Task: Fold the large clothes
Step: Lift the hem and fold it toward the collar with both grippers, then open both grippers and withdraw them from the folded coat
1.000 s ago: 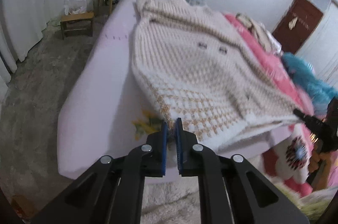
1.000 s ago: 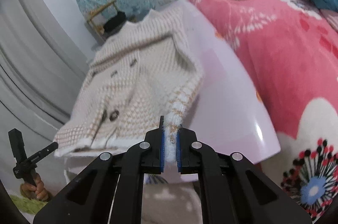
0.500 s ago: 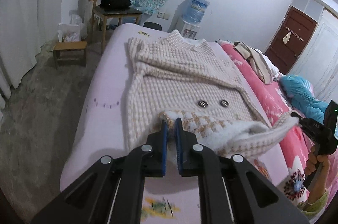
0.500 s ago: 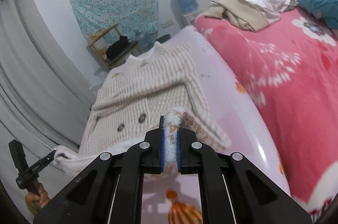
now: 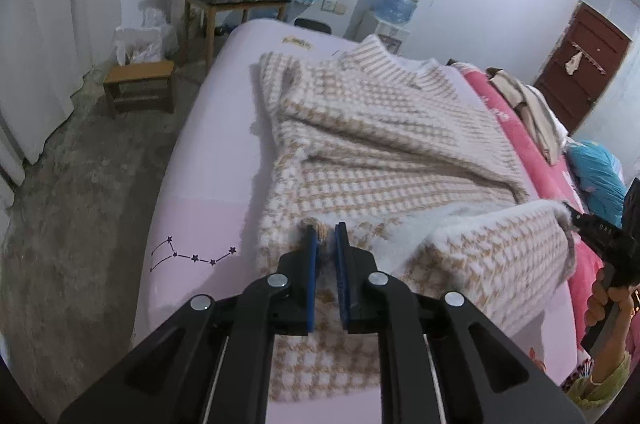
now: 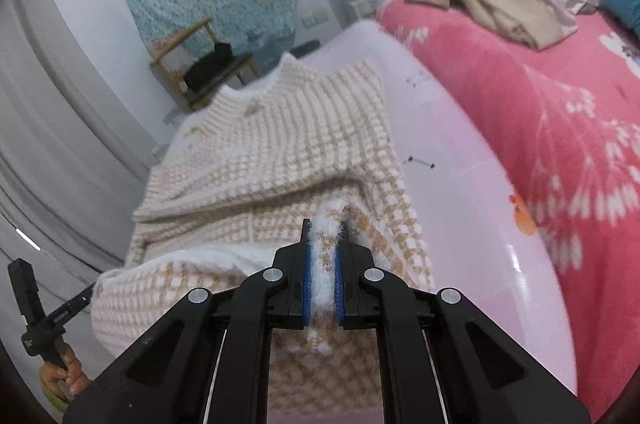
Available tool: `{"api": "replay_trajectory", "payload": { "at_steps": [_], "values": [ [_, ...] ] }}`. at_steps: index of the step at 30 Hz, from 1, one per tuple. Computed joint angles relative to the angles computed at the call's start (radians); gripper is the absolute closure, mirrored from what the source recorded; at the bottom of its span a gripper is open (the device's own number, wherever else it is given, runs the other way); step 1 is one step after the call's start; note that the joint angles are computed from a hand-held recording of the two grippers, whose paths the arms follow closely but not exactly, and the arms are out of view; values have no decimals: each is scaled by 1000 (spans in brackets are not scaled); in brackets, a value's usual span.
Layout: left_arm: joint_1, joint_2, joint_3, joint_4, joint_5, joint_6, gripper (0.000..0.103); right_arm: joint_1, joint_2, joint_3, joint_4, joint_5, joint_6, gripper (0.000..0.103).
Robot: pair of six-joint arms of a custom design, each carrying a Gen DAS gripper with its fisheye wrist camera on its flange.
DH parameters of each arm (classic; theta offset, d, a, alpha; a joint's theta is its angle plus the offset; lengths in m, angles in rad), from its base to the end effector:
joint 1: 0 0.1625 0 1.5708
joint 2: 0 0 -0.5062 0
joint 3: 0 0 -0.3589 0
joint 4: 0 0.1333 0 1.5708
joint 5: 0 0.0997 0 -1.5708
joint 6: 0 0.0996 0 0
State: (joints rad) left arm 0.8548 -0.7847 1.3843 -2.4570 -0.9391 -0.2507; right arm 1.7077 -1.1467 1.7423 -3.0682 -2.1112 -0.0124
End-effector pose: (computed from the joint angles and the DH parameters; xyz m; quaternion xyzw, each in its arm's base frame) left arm -0.3623 -0.7092 0.2687 0.1737 0.9257 -0.2631 0.2091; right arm 0.1678 -0.6171 0.4478 -0.0513 -0.8737 0.4341 0.2137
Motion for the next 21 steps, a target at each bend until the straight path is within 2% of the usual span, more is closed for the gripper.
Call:
{"api": "replay_trajectory", "payload": {
  "at_steps": [2, 3, 4, 6, 8, 11, 15, 18, 21],
  "values": [
    [8, 8, -18, 33, -8, -15, 90, -11, 13, -15, 42, -4, 10, 89],
    [12, 10, -25, 50, -13, -26, 85, -15, 16, -21, 64, -1, 19, 82],
    [11, 11, -30, 65, -1, -39, 66, -20, 16, -22, 83, 8, 29, 78],
    [1, 7, -22, 59, 47, -45, 47, -17, 11, -13, 77, 11, 32, 60],
    [-7, -11, 6, 5, 48, -25, 45, -3, 3, 6, 38, -7, 14, 51],
    [-23, -42, 48, -74, 44, 3, 44, 29, -11, 38, -16, -47, -30, 49],
    [-44, -68, 104, -174, -54, 88, 44, 54, -32, 82, -39, -10, -62, 49],
    [-58, -46, 101, -126, -101, 123, 44, 71, -12, 85, -5, 3, -98, 53],
    [-61, 5, 58, 29, -58, 81, 44, 64, 28, 58, 102, -9, -72, 58]
  ]
}}
